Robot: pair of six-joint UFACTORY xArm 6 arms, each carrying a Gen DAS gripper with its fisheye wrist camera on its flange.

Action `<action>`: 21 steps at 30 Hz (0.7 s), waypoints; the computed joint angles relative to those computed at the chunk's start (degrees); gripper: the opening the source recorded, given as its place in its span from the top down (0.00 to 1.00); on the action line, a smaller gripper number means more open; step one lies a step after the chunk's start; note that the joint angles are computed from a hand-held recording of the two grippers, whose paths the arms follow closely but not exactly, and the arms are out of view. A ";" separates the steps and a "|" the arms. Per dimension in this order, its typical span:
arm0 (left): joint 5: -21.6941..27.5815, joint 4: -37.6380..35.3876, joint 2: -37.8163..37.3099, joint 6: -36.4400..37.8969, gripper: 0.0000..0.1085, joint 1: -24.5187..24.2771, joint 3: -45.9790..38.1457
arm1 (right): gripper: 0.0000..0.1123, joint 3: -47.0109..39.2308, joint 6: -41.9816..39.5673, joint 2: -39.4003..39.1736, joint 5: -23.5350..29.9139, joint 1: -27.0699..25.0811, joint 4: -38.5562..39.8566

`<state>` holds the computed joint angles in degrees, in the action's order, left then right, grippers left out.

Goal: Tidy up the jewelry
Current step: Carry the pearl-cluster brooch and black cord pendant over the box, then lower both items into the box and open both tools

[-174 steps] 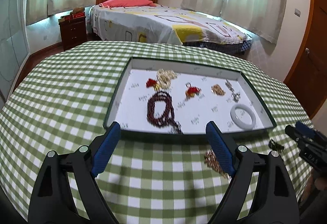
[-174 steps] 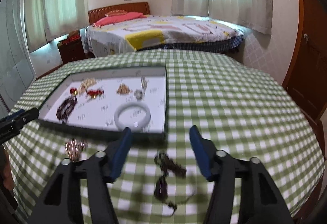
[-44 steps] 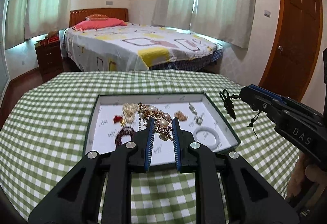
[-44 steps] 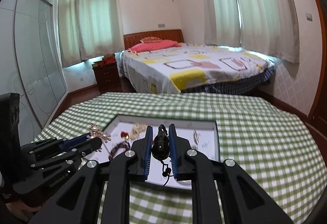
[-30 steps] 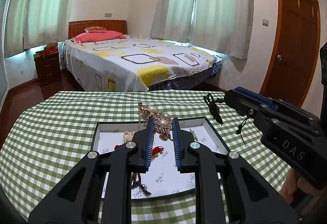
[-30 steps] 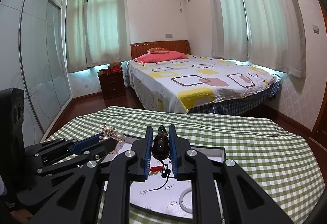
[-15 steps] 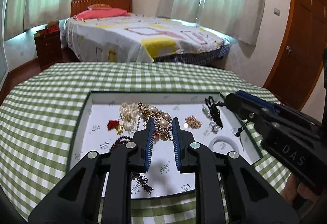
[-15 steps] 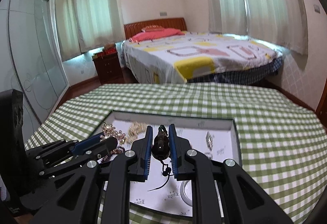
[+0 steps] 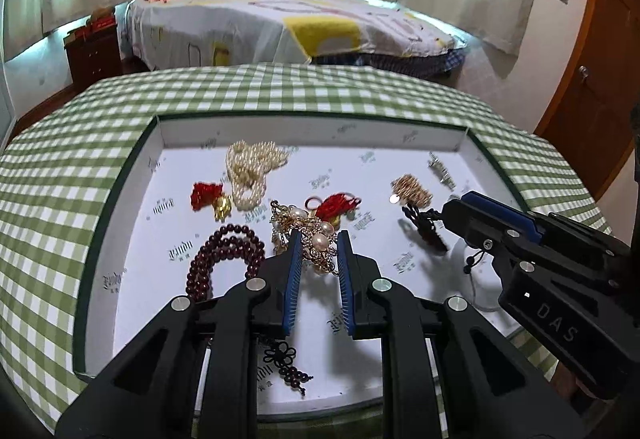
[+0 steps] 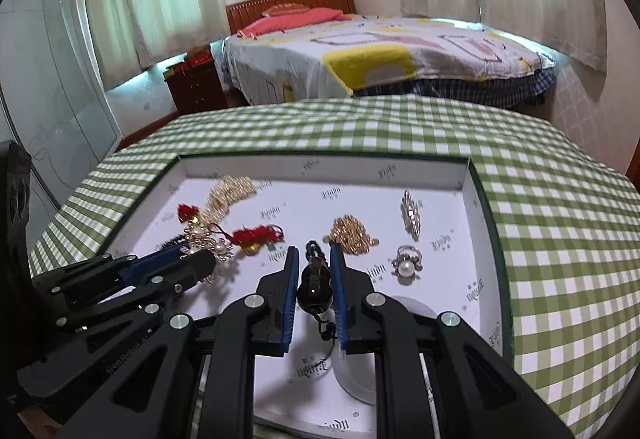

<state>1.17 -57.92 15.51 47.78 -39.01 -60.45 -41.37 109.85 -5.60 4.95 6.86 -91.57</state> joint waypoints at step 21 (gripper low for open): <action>2.11 9.41 1.00 -7.64 0.84 1.03 0.03 | 0.85 0.71 -9.95 2.94 -1.45 -0.37 9.32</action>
